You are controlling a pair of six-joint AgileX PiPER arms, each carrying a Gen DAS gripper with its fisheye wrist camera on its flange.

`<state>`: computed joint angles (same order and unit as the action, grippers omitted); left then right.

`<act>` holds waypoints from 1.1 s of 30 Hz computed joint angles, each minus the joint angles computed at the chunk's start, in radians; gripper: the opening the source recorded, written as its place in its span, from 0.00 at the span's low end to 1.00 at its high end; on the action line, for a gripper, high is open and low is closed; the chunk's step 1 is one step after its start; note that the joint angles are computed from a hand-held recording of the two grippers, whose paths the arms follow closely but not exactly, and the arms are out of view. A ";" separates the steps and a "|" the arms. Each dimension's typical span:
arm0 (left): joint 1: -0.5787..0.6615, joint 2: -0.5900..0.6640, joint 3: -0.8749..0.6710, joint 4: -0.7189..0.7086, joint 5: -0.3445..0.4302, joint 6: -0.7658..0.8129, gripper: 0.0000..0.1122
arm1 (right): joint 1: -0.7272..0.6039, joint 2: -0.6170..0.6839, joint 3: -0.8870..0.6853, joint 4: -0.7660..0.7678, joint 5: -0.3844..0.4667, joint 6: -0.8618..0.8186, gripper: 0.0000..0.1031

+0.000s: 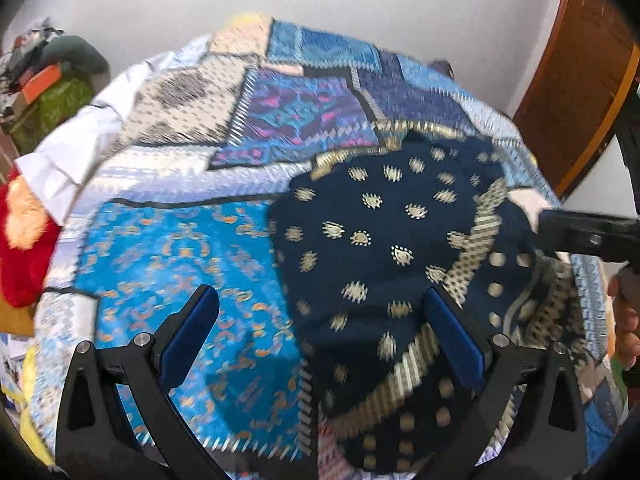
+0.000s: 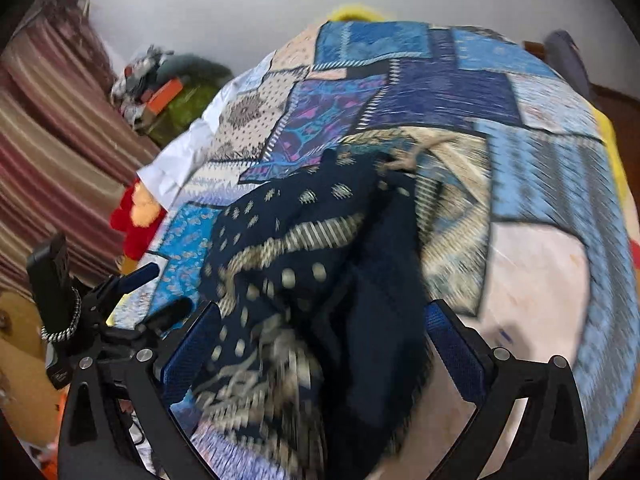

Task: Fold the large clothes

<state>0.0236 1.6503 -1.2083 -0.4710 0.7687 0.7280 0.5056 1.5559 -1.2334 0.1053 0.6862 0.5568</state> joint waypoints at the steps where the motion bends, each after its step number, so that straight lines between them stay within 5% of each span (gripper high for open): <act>1: -0.016 0.027 -0.005 0.004 -0.013 0.002 0.92 | -0.008 0.031 -0.017 0.007 0.002 -0.014 0.99; 6: 0.001 0.076 0.021 -0.106 -0.032 0.115 0.92 | -0.075 0.203 -0.097 -0.148 0.026 0.025 1.00; 9: 0.040 0.076 0.038 -0.163 0.006 0.165 0.92 | -0.147 0.185 -0.004 0.022 -0.090 -0.119 1.00; 12: 0.065 0.038 0.073 -0.172 0.020 0.186 0.92 | -0.136 0.154 0.011 -0.038 -0.072 -0.089 1.00; 16: 0.100 -0.049 0.138 -0.143 0.006 0.220 0.92 | -0.063 0.090 0.024 -0.270 0.003 0.095 1.00; 18: 0.111 -0.089 0.152 -0.101 -0.005 0.215 0.92 | -0.023 0.060 0.012 -0.391 0.111 0.215 1.00; 23: 0.155 -0.177 0.149 -0.035 -0.013 0.188 0.92 | 0.033 -0.066 0.038 -0.445 0.235 0.220 1.00; 27: 0.197 -0.192 0.107 -0.049 0.017 0.176 0.92 | 0.051 -0.163 0.052 -0.379 0.212 0.212 1.00; 33: 0.215 -0.109 0.037 -0.119 0.151 0.170 0.92 | -0.050 -0.145 0.056 0.063 0.085 -0.049 1.00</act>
<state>0.2390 1.5416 -1.1711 -0.5896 0.9199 0.8984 0.4560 1.4112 -1.1773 0.1680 0.7711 0.5078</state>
